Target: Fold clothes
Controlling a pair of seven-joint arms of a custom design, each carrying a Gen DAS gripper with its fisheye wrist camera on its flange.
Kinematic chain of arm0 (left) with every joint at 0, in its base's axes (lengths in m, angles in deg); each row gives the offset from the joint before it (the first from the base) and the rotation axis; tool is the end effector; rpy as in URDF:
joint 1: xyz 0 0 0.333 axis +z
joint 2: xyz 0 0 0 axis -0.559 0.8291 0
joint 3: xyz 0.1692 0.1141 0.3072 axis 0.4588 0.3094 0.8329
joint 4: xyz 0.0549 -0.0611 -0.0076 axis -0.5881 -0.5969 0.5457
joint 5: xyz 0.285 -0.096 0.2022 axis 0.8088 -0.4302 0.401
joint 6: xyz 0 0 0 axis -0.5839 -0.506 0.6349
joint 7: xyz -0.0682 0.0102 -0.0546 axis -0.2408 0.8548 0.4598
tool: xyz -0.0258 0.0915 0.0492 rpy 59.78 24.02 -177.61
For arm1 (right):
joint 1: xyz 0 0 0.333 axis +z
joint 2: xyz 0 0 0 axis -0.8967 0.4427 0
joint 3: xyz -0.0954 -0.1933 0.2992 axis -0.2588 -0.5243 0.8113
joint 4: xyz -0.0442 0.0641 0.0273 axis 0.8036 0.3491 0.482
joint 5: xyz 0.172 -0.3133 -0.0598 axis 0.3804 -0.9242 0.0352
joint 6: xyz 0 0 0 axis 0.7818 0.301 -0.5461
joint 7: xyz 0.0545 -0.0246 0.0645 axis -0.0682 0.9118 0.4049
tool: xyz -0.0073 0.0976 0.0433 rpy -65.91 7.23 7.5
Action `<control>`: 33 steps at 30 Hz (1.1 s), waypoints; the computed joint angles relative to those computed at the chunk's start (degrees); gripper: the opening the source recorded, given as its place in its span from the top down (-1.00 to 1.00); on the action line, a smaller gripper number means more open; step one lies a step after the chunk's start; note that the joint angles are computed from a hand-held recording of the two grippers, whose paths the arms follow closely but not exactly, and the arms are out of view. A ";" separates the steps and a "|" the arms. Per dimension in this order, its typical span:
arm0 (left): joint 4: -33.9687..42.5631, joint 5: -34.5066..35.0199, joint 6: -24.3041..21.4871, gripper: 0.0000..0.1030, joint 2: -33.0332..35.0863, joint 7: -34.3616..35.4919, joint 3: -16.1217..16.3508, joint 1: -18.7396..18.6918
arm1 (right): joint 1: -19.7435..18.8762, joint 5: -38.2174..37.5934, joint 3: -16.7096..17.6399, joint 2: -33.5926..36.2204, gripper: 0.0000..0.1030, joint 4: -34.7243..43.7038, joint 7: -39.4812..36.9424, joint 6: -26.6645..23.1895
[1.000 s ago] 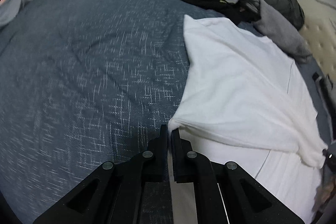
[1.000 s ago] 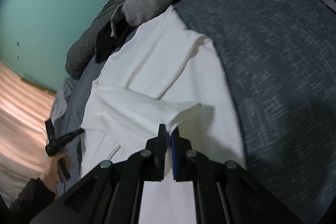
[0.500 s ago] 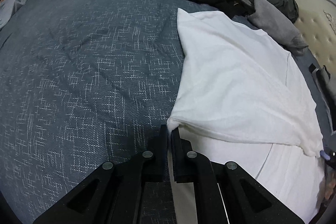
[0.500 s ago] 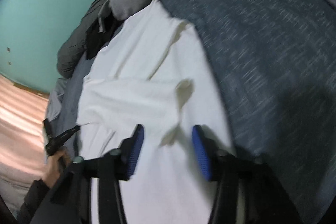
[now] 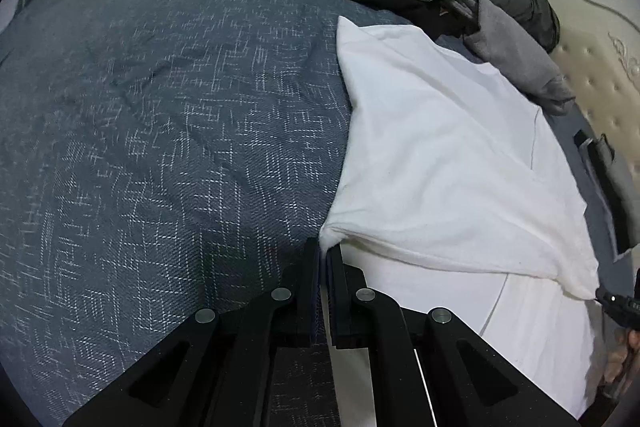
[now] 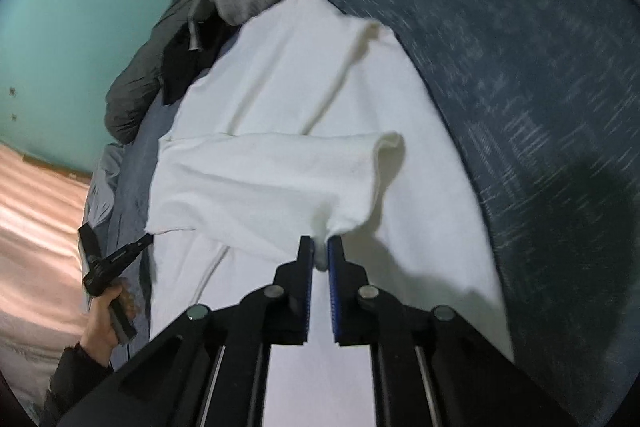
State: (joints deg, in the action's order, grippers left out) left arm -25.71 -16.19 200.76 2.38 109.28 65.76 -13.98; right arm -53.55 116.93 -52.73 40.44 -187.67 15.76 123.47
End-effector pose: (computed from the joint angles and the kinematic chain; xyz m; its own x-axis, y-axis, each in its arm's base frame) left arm 0.7406 0.1122 0.4322 -0.2862 -0.9172 0.2772 -0.8812 0.1384 -0.4520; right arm 0.5553 0.0986 0.4834 -0.1607 -0.7794 -0.6055 -0.8602 0.4115 -0.3014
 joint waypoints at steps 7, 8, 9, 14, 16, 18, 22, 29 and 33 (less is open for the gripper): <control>1.81 0.25 -1.99 0.94 0.80 -0.34 0.01 0.07 | -0.38 -7.72 -1.32 -1.47 0.87 -2.06 3.66 -4.38; 2.07 0.35 -2.29 0.94 0.88 -0.32 0.04 0.07 | -0.43 -7.29 -1.25 -1.24 0.87 -2.79 3.59 -4.21; 2.28 0.44 -2.55 0.93 0.94 -0.28 0.07 0.07 | -0.48 -6.75 -1.17 -1.02 0.87 -3.47 3.41 -3.98; 2.27 0.61 -2.61 0.93 0.82 0.04 0.20 0.06 | -0.61 -4.32 -0.96 -1.55 0.82 -3.91 1.09 -4.00; 2.08 0.48 -2.29 0.93 0.77 0.25 0.12 0.07 | -0.40 -8.22 -1.19 -2.37 0.72 -3.72 2.99 -3.43; 2.01 0.02 -2.21 0.93 0.86 0.33 -0.06 0.25 | -0.16 -13.00 -1.36 -3.36 0.55 -3.66 4.90 -1.66; 1.56 -0.84 -1.89 0.93 0.81 0.33 -0.25 0.56 | -0.71 -14.11 -1.86 -1.52 0.39 -0.68 3.80 1.03; 1.13 -1.71 -1.39 0.94 0.68 0.37 -0.47 0.70 | -1.29 -22.97 -2.29 6.12 0.39 6.98 10.00 -1.19; 1.14 -2.19 -0.97 0.94 0.98 0.83 -0.66 0.77 | -2.08 -22.50 -1.62 7.89 0.77 7.52 10.61 -0.56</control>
State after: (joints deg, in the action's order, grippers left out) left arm -24.57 -18.38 199.79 3.36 110.11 65.10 -13.21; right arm -55.63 94.43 -54.35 48.32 -180.15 26.36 122.91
